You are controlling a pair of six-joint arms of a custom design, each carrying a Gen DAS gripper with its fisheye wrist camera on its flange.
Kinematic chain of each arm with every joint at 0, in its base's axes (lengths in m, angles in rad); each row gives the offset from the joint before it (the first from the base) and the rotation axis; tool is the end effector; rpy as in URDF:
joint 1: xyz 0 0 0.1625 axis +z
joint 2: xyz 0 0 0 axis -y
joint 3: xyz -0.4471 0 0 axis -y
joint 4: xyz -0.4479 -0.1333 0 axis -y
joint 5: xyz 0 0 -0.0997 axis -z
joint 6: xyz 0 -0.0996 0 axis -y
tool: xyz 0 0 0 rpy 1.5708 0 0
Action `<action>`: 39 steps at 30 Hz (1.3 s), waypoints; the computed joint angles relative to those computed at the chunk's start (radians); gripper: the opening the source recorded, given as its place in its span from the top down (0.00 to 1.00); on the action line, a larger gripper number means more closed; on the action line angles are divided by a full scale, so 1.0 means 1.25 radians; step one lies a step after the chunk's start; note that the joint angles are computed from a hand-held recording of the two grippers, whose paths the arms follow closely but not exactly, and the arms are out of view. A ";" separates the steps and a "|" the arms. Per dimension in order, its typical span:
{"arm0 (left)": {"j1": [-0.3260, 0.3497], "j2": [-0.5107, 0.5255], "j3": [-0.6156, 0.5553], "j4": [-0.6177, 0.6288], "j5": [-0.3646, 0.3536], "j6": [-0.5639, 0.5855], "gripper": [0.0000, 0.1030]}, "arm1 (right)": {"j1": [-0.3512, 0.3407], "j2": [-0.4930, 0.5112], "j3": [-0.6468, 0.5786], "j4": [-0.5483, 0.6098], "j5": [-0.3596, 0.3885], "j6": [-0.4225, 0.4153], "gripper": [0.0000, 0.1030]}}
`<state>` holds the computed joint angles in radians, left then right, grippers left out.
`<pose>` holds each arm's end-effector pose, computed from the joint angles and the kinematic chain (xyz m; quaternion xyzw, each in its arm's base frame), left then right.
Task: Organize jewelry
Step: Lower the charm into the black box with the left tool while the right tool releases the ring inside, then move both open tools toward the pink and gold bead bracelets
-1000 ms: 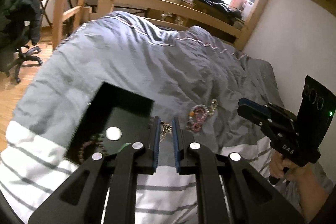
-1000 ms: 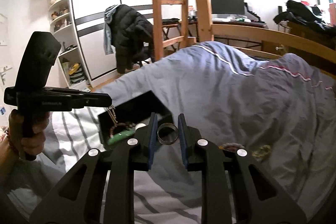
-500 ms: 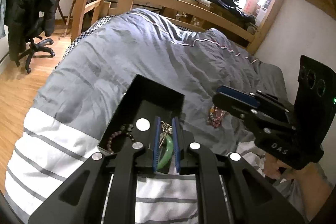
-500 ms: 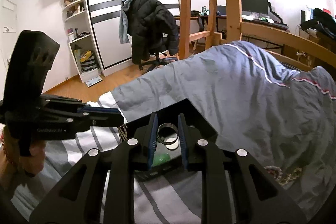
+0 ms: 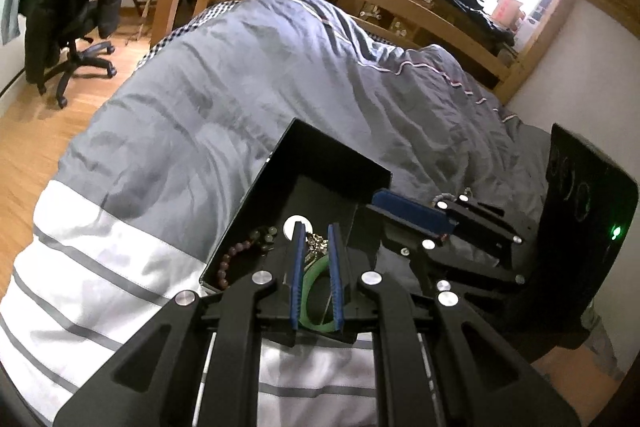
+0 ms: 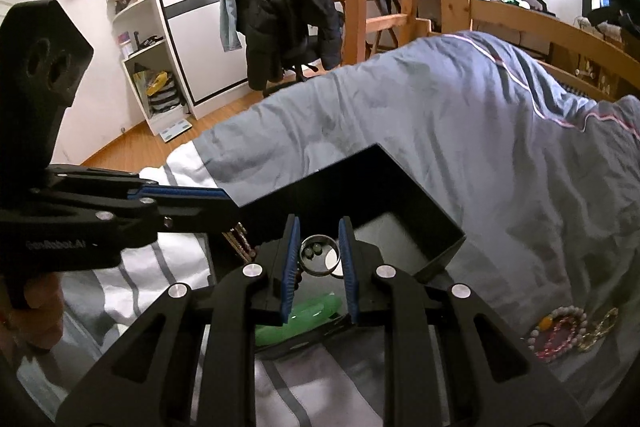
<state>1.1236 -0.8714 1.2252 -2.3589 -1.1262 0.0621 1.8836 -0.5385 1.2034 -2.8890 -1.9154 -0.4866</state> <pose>-0.2028 -0.8302 0.3098 0.1940 0.9337 -0.2475 0.1711 0.3633 -0.7995 0.1016 0.3124 -0.8810 0.3008 0.1892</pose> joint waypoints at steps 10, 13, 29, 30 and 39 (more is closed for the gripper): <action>0.003 -0.008 0.009 -0.008 0.005 -0.024 0.89 | -0.002 0.012 -0.021 0.045 -0.014 0.013 0.79; 0.003 -0.013 0.014 -0.016 0.010 -0.037 0.59 | -0.001 0.015 -0.026 0.057 -0.028 0.014 0.66; -0.021 -0.031 0.073 -0.124 0.042 0.020 0.09 | -0.009 -0.063 0.076 -0.050 -0.055 0.019 0.03; -0.025 -0.030 0.076 -0.125 0.048 0.028 0.09 | -0.011 -0.070 0.085 -0.056 -0.056 0.020 0.03; -0.041 -0.023 0.105 -0.148 0.044 0.038 0.06 | -0.026 -0.133 0.160 -0.099 -0.082 0.043 0.03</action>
